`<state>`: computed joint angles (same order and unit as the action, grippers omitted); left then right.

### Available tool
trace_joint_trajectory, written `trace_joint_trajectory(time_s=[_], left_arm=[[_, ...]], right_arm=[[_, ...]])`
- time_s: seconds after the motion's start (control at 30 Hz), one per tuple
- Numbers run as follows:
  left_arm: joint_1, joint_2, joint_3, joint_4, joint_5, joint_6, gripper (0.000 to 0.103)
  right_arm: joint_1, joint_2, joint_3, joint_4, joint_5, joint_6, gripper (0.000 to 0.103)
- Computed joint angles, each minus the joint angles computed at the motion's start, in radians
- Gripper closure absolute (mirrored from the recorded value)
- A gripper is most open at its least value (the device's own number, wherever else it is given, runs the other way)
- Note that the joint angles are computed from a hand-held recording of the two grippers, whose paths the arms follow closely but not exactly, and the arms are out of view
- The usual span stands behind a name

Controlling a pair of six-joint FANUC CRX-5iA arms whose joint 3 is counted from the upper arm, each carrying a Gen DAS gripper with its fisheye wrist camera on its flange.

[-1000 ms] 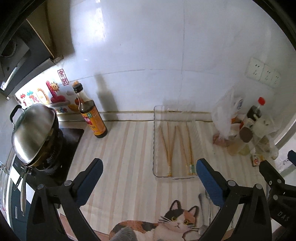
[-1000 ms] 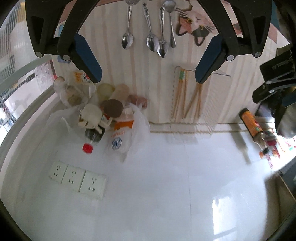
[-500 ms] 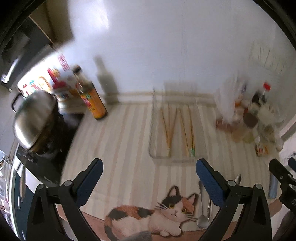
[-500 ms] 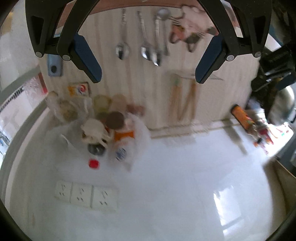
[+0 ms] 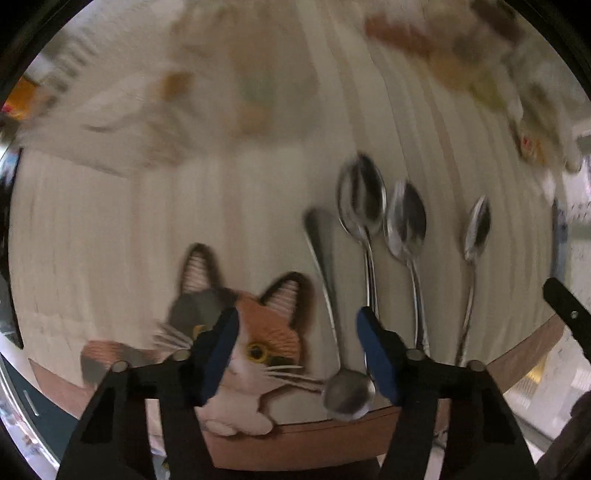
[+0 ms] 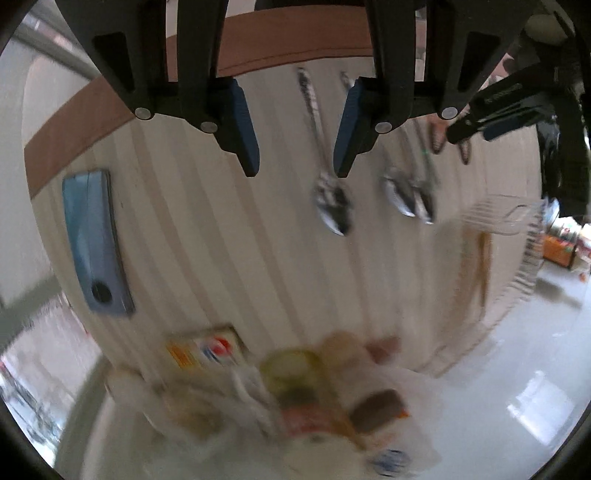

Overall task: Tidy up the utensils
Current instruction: 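Grasp a silver spoon by its handle with the right tool while the left tool grasps another spoon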

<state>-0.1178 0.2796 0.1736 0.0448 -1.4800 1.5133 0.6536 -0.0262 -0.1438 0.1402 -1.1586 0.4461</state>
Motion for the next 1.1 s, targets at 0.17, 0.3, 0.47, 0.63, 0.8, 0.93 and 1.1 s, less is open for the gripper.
trace_joint_trajectory(time_s=[0.17, 0.3, 0.47, 0.63, 0.8, 0.93, 1.1], left_arm=[[-0.052, 0.019, 0.011, -0.038, -0.001, -0.032, 0.075], [-0.058, 0.012, 0.006, -0.035, 0.013, -0.063, 0.1], [-0.047, -0.02, -0.013, -0.08, 0.04, -0.102, 0.103], [0.041, -0.057, -0.059, -0.096, 0.044, -0.117, 0.103], [0.148, -0.077, -0.108, 0.018, 0.025, -0.13, 0.102], [0.192, -0.093, -0.153, 0.12, 0.012, -0.153, 0.1], [0.178, -0.096, -0.167, 0.186, 0.005, -0.157, 0.077]], right_arm=[[-0.006, -0.015, -0.044, -0.025, 0.009, -0.035, 0.059], [0.002, -0.012, -0.06, -0.038, 0.014, -0.059, 0.059], [0.01, 0.009, -0.046, -0.054, 0.011, -0.058, 0.059], [0.003, 0.06, -0.005, -0.091, 0.009, -0.004, 0.059], [0.01, 0.123, 0.039, -0.103, 0.003, 0.058, 0.059], [0.037, 0.18, 0.082, -0.056, -0.033, 0.092, 0.074], [0.055, 0.187, 0.068, 0.0, -0.048, 0.043, 0.095]])
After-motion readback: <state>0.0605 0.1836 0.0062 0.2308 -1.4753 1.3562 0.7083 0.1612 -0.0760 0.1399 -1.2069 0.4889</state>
